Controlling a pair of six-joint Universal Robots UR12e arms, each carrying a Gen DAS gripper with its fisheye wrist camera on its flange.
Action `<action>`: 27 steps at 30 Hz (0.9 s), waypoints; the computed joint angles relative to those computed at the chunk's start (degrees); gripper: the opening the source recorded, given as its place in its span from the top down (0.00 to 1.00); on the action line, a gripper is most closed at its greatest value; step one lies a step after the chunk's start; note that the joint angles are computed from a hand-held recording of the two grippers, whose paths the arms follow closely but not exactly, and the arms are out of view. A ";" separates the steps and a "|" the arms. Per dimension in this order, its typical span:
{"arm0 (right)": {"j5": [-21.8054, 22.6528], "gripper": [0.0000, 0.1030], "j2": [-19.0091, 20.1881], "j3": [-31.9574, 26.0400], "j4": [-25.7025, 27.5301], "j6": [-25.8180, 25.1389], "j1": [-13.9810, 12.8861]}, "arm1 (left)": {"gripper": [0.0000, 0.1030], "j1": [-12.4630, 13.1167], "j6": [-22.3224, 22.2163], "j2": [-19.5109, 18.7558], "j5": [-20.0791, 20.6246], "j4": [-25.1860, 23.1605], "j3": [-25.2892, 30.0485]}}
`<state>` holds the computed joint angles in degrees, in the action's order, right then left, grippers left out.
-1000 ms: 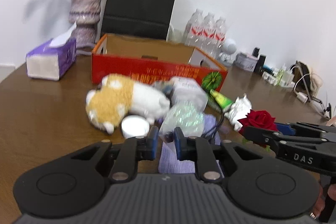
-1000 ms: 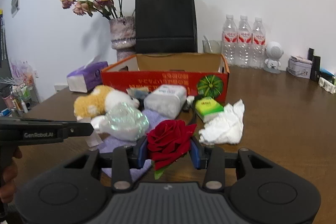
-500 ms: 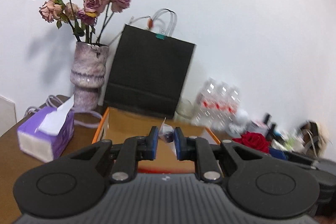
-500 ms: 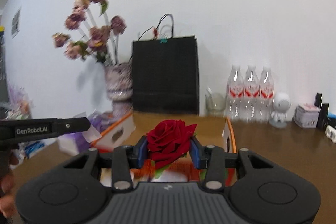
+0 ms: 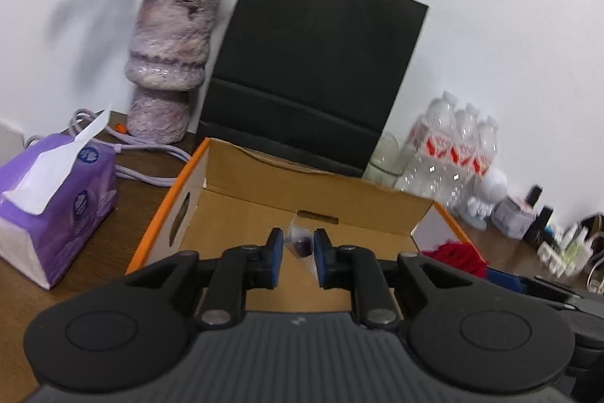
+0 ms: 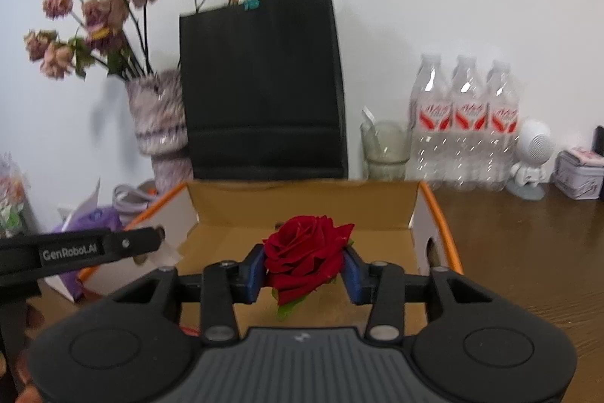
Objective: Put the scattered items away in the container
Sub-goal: 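Carry the red rose into the cardboard box and open the right gripper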
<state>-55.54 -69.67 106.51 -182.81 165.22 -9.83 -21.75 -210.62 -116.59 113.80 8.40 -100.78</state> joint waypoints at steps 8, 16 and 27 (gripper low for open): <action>-5.67 0.00 -0.80 0.17 3.66 -5.21 1.38 | 0.00 -0.44 -2.26 0.52 2.44 -9.73 1.36; -7.12 0.00 -1.01 -0.20 5.58 -4.51 1.34 | 0.00 -1.19 -0.19 0.46 5.16 -9.36 1.63; -6.63 0.00 -1.33 -0.34 5.94 -3.73 0.91 | 0.00 -1.86 0.09 1.08 7.29 -8.40 1.29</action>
<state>-62.17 -71.00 106.17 -176.87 161.49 -8.92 -23.61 -210.53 -115.51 121.09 0.00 -99.49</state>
